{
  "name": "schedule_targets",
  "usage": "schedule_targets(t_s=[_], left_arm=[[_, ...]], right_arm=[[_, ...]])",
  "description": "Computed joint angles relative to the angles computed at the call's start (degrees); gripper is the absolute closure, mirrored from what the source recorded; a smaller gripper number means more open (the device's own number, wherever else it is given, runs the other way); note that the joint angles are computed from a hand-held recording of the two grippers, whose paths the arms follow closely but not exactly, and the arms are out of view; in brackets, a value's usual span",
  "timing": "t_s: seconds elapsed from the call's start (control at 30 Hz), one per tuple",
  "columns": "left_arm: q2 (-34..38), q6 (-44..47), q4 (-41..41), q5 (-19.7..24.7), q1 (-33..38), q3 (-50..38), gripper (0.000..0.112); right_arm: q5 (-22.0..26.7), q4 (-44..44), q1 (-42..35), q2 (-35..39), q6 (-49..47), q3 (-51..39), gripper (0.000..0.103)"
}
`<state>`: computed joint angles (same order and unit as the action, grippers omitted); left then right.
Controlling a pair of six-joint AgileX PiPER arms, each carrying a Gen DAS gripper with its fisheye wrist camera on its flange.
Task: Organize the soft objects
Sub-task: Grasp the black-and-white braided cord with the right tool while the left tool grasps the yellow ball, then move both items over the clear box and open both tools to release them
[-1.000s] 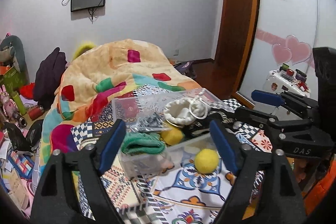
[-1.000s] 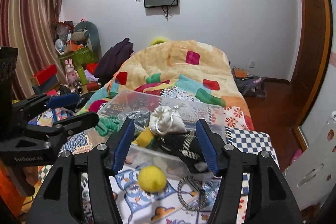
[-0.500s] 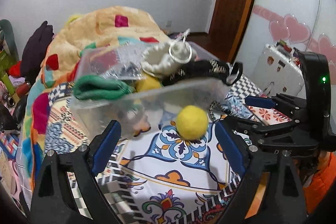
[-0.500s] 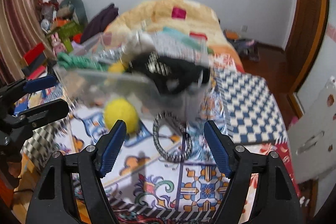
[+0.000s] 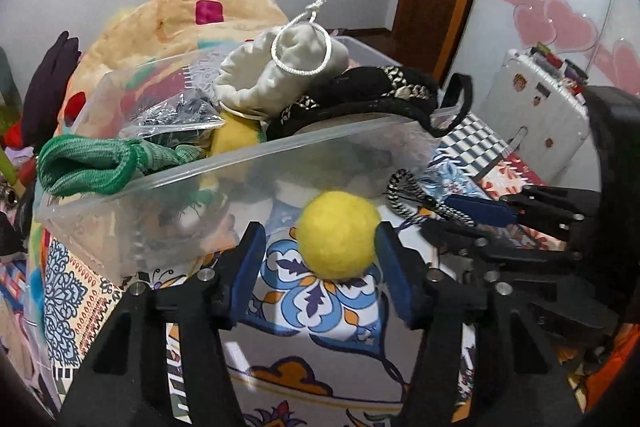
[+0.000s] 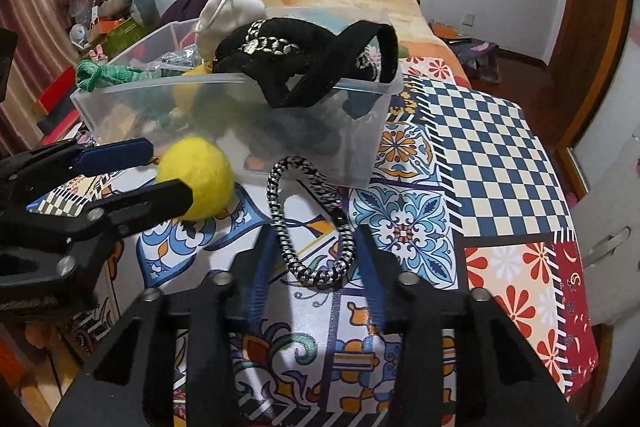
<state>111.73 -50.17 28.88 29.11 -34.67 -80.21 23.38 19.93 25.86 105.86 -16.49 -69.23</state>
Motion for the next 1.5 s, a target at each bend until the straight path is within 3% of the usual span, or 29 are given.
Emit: schedule_targets(t_s=[0.13, 0.4, 0.57, 0.73, 0.9, 1.2, 1.5], left_arm=[[0.96, 6.9, -6.15, -0.88, 0.92, -1.33, 0.072], [-2.88, 3.79, -4.71, -5.53, 1.5, 4.35, 0.074], [-7.7, -5.28, 3.97, -6.47, 1.14, 9.32, 0.074], [-12.82, -12.72, 12.22, -6.53, 0.79, 12.45, 0.074], [-16.72, -19.33, 20.0, -4.98, 0.42, 13.47, 0.074], [-18.27, -22.49, 25.6, -2.37, 2.49, 11.4, 0.074], [-12.79, -15.36, 19.41, -2.61, 6.31, 6.61, 0.074]], right_arm=[[-1.06, 0.75, -0.13, -1.52, -0.86, 2.01, 0.084], [-4.89, 9.16, -1.65, -6.36, -10.25, 7.66, 0.086], [-5.79, 14.25, -1.95, -9.76, -15.97, 9.59, 0.086], [-7.21, 10.26, 0.33, -12.58, -12.08, 9.05, 0.086], [-8.37, 11.94, 1.98, -13.75, -13.78, 6.86, 0.086], [-9.62, 13.22, 3.81, -9.35, -14.34, -1.24, 0.086], [-7.36, 9.87, 4.11, -2.07, -8.01, -9.62, 0.086]])
